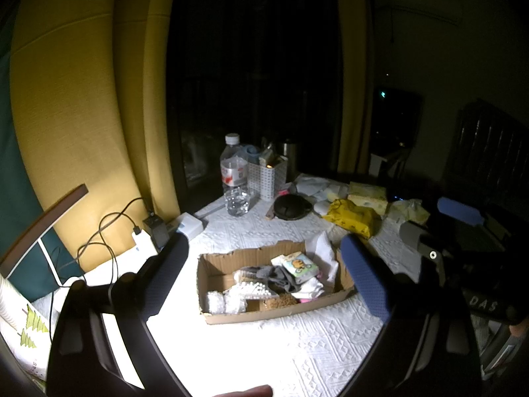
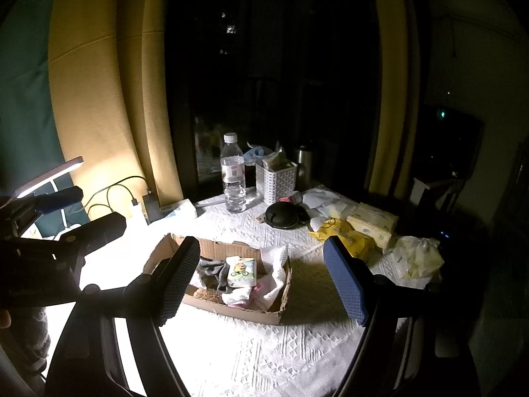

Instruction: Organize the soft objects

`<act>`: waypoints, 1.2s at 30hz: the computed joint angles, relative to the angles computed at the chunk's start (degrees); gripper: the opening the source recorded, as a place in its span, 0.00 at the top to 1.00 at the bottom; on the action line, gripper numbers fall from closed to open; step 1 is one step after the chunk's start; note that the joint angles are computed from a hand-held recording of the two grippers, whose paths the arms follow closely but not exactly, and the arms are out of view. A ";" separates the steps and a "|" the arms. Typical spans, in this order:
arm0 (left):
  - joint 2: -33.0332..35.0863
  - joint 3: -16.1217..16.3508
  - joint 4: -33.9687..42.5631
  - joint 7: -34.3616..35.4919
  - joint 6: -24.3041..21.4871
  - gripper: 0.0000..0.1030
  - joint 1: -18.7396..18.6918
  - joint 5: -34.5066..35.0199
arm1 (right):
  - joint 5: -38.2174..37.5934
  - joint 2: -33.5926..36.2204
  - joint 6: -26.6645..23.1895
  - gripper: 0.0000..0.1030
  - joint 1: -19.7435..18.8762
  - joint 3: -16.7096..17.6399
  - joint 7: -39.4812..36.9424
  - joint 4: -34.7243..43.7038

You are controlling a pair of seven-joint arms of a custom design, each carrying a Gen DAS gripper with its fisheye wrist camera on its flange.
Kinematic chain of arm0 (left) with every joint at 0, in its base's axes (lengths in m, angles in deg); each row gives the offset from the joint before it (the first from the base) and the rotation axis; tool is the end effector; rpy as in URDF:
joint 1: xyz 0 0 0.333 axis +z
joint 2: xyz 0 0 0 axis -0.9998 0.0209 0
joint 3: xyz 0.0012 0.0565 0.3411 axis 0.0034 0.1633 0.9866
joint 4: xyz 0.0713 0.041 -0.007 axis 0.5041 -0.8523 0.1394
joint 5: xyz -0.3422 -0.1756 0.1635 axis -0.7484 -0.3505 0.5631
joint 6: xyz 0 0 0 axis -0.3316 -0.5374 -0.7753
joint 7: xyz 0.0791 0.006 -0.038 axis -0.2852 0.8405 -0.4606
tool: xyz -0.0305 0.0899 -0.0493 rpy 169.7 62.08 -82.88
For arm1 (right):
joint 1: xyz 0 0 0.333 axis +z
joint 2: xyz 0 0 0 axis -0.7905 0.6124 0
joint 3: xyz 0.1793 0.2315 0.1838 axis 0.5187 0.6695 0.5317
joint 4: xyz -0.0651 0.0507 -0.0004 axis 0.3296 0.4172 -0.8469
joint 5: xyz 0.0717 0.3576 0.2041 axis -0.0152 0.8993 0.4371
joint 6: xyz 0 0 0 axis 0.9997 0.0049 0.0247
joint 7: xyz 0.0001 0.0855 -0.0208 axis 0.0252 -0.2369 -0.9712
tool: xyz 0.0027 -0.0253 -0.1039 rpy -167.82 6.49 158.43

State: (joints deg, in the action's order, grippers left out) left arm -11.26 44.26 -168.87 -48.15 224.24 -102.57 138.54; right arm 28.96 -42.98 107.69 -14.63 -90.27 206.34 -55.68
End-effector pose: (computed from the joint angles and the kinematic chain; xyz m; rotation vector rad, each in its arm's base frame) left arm 0.5343 -0.3189 0.6188 -1.5710 1.5761 -0.9847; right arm 0.5580 0.4579 0.6164 -1.8000 1.2396 -0.7331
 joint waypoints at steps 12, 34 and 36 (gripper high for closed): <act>-0.10 -0.06 0.23 -0.20 -0.06 0.08 -0.23 0.33 | 0.44 -0.01 0.28 0.22 -0.11 0.01 -0.47 -0.11; -0.30 -0.13 -0.09 -1.66 0.91 0.08 -0.04 2.20 | 0.51 0.14 -0.16 0.22 0.24 -0.10 -0.42 0.34; -0.19 -0.11 -0.05 -1.99 1.01 0.08 0.02 2.67 | 1.19 0.42 -0.59 0.22 0.12 0.20 -1.02 0.90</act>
State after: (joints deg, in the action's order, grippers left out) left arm -11.45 44.15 -168.92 -50.14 225.25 -102.55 141.21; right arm 30.15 -42.56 107.10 -14.51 -90.07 205.32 -54.78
